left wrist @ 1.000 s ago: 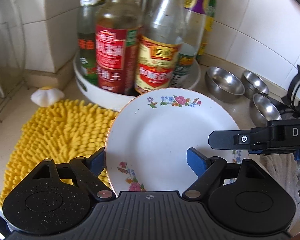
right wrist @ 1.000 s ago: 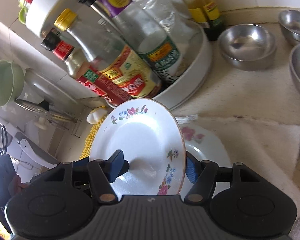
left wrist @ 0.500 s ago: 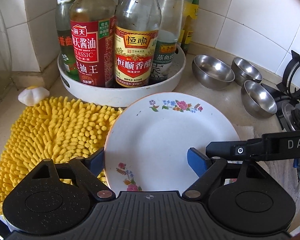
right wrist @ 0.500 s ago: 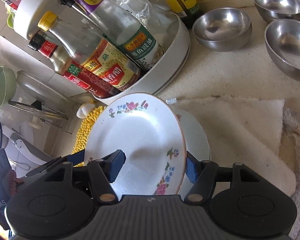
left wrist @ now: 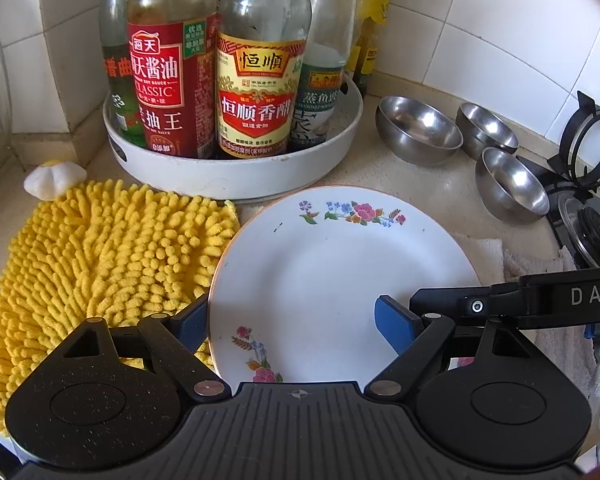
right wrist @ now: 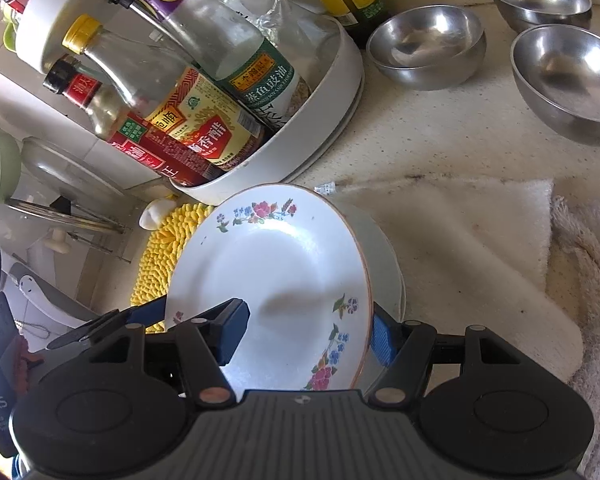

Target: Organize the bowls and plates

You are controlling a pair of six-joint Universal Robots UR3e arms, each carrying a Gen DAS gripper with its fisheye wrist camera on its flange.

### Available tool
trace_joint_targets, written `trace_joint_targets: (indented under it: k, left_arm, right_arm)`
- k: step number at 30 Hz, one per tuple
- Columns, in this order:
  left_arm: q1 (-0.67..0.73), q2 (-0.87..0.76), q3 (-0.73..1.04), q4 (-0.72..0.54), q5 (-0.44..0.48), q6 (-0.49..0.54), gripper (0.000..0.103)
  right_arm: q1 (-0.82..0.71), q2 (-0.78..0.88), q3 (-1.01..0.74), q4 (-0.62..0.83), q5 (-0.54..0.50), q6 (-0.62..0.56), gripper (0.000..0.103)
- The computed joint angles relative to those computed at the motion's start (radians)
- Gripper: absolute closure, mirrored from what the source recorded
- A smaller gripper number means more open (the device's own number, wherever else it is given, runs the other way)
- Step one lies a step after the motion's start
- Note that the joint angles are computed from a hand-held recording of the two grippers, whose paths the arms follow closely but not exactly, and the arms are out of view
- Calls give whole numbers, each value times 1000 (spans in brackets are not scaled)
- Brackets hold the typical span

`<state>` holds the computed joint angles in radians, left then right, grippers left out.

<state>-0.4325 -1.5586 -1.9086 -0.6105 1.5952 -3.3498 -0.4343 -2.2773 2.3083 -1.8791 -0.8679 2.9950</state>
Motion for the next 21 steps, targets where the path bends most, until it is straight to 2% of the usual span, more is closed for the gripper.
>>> trace_joint_targets:
  k: [10,21]
  left_arm:
    - [14,-13,3,10,-21,18,14]
    - [21,30,-25,-2,-38,21,14]
  right_arm:
    - [31,8,1,-50,-29,48,23]
    - [46,-53,-12,-1,-47,50,23]
